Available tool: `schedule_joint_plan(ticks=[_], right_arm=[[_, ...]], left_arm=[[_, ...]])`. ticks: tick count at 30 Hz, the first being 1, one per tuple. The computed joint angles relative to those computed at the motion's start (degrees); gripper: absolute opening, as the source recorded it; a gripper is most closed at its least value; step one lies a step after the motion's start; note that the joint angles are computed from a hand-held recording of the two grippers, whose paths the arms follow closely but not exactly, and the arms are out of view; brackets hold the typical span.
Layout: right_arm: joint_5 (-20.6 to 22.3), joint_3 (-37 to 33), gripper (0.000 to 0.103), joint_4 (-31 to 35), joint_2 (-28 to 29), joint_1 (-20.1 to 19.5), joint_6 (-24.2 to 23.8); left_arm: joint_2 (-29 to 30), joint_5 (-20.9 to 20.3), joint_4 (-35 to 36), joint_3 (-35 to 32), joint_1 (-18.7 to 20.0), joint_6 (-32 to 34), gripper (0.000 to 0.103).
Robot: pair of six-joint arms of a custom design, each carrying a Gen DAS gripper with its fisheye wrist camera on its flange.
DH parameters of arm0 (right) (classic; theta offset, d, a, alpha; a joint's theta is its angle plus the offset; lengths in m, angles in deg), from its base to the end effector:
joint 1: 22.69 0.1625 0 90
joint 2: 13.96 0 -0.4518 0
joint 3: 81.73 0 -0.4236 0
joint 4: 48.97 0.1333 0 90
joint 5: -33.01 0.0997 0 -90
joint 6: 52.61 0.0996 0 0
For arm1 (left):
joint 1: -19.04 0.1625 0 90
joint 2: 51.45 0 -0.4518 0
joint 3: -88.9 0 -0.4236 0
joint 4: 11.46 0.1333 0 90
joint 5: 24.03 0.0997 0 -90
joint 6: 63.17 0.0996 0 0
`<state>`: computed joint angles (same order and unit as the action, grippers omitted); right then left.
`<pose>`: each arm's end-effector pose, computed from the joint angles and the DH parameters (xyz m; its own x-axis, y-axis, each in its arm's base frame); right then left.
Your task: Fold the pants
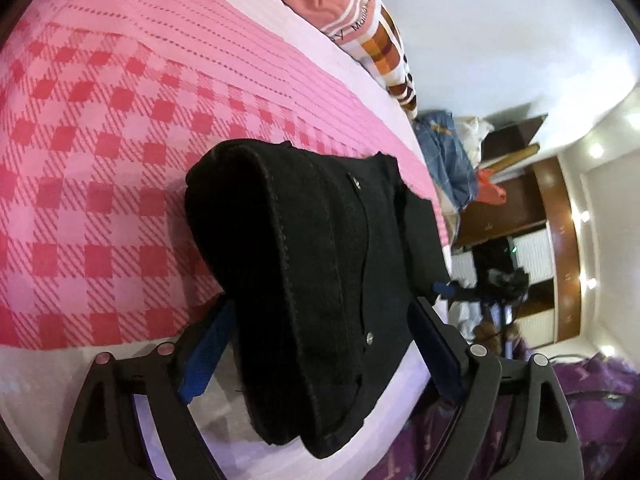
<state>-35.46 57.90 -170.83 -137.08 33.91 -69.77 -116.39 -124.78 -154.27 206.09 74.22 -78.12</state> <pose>-0.0123 -0.3272 0.3576 -0.9497 0.1743 -0.2600 0.2623 0.8964 -0.3573 -0.2206 -0.5181 0.1400 -0.9255 0.3317 0.1827 0.3438 0.9382 0.0387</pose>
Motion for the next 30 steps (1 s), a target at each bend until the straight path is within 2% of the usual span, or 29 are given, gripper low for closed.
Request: schedule_joint_plan(ticks=[2, 7, 10, 14, 18, 22, 25, 30], right_arm=[[-0.72, 0.22, 0.098, -0.59, 0.10, 0.86, 0.92], [-3.74, 0.37, 0.098, -2.79, 1.52, 3.90, 3.81], [-5.19, 0.48, 0.098, -3.84, 2.26, 5.21, 5.21], [-7.16, 0.34, 0.098, -5.37, 3.86, 7.16, 6.96], [-9.13, 0.15, 0.098, -6.71, 5.91, 9.24, 8.74], [-11.22, -0.03, 0.098, -7.84, 7.70, 11.39, 10.26], [-11.77, -0.21, 0.098, -8.23, 8.43, 12.28, 11.00], [-12.57, -0.37, 0.098, -8.77, 9.10, 13.28, 12.34]], left_arm=[[0.11, -0.05, 2.09, -0.73, -0.16, 2.87, 0.088], [1.05, -2.76, 4.70, -2.93, 1.46, -1.48, 0.089], [1.83, -4.41, 6.90, -4.16, 1.83, 0.61, 0.089], [1.78, -9.34, 2.30, -2.90, 3.20, 0.74, 0.089], [0.97, -11.08, -4.86, -0.22, 3.52, -0.68, 0.089], [0.07, -8.99, -5.91, 0.65, 3.21, -1.69, 0.088], [-0.12, -4.43, -0.90, -0.64, 2.46, -1.17, 0.085], [0.89, -5.65, 8.37, -3.90, 2.53, 3.21, 0.085]])
